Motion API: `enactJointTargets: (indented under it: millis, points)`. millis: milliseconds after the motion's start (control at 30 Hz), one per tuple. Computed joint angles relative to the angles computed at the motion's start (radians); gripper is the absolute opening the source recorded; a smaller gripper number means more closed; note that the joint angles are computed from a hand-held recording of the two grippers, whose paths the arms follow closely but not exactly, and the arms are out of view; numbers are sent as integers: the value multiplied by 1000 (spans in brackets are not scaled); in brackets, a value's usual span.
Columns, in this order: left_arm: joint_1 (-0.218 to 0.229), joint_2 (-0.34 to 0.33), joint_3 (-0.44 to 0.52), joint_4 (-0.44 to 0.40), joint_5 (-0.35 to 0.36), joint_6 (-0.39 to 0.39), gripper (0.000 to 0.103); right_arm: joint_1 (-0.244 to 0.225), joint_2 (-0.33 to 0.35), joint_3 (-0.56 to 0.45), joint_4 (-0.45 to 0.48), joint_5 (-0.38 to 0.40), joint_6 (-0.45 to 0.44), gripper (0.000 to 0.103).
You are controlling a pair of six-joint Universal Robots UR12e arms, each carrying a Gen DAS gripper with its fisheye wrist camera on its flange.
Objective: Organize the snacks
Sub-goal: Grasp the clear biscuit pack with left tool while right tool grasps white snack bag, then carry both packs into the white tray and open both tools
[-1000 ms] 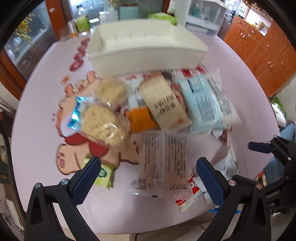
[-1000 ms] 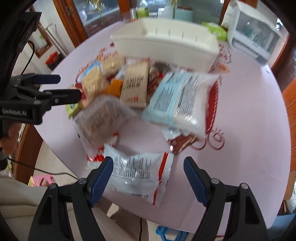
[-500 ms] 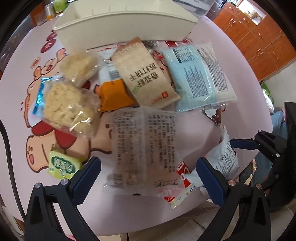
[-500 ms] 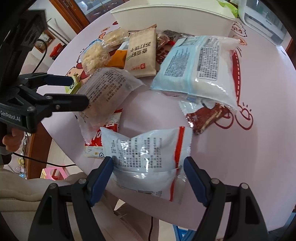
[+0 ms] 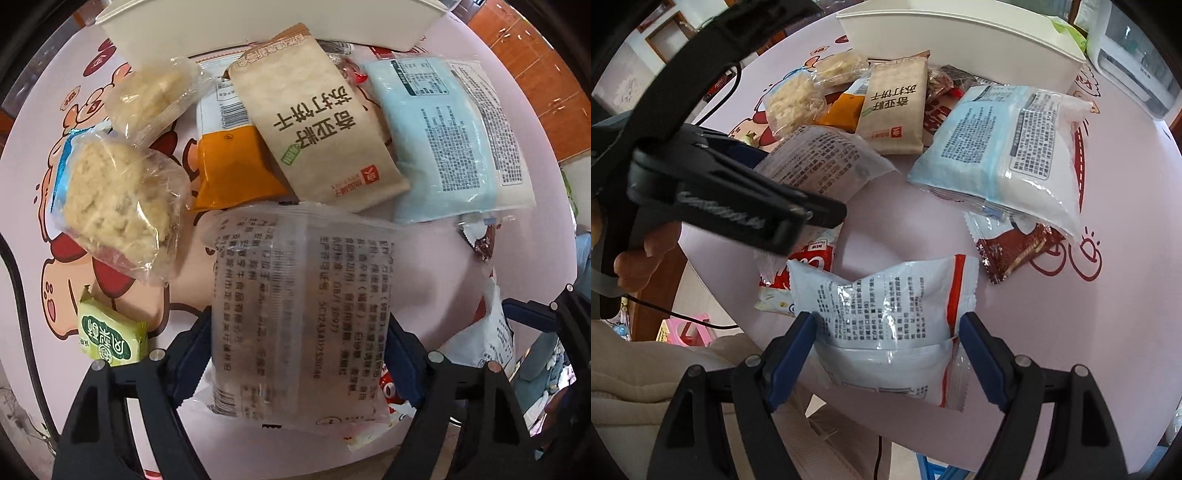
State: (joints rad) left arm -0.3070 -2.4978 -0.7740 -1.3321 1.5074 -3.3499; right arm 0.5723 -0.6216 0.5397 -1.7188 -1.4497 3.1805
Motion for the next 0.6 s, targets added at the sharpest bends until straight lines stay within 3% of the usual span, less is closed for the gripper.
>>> enactJointTargets:
  millis: [200, 233, 300, 600]
  points:
    - [-10, 11, -6, 7, 47, 8, 70, 8, 25, -41, 16, -18, -24, 77]
    - [-12, 10, -4, 10, 55, 5, 69, 8, 29, -50, 23, -14, -26, 69]
    - [-14, 7, 25, -20, 59, -3, 67, 7, 32, -56, 28, -3, -24, 64]
    - [-15, 91, -63, 5, 75, -45, 65, -9, 35, -77, 5, 65, 11, 28]
